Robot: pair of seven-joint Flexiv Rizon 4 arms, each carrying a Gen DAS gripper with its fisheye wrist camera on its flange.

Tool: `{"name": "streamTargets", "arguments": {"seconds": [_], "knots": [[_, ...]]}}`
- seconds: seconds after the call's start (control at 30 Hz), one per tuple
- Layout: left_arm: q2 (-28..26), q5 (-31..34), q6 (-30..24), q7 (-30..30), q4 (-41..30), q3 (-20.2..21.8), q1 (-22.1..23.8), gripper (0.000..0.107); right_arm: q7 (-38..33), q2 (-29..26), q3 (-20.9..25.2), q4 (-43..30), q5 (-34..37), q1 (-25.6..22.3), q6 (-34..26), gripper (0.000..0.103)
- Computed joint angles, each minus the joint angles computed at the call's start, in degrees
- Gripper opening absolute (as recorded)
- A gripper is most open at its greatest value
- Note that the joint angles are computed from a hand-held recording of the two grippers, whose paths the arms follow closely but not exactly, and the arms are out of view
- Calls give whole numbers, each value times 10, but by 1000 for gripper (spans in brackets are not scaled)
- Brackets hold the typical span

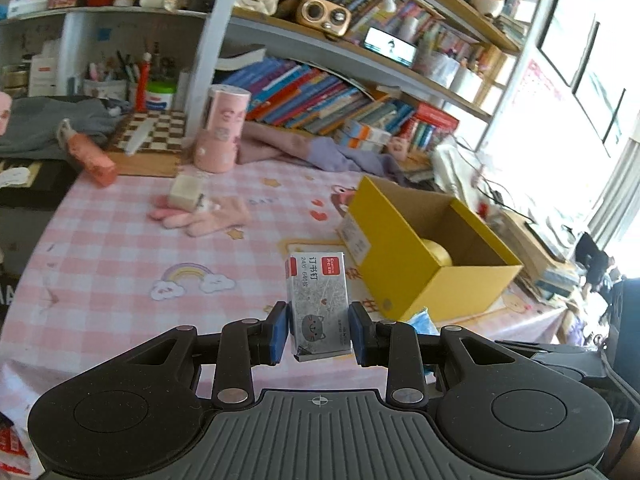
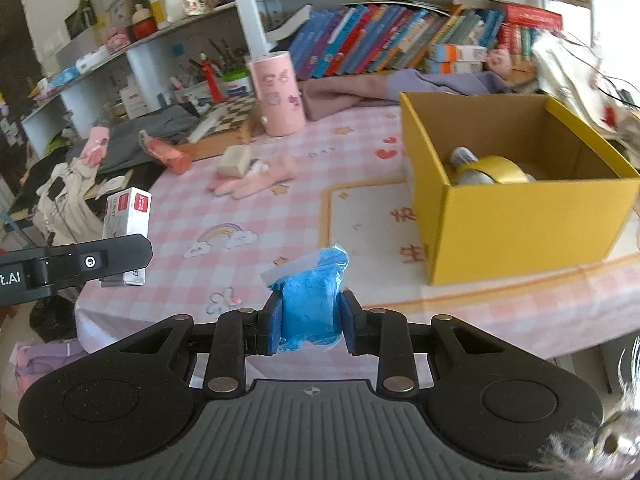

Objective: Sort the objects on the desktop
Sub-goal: 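Carry the glove and card box in both grippers toward the yellow box, then lower the card box and blue glove into the yellow box with both grippers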

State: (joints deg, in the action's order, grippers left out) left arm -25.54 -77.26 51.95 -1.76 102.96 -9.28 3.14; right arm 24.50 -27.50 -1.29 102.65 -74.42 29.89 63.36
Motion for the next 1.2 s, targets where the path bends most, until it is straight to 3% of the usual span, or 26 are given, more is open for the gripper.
{"name": "streamTargets", "arguments": {"seconds": [0.57,1.2], "knots": [[4,45,-90,6,5,-2,-4,31,53,69,45,85,55,-2,-110,27],[5,50,-82,27,3,-6,-18,31,84,85,53,106,47,-14,-120,27]]}}
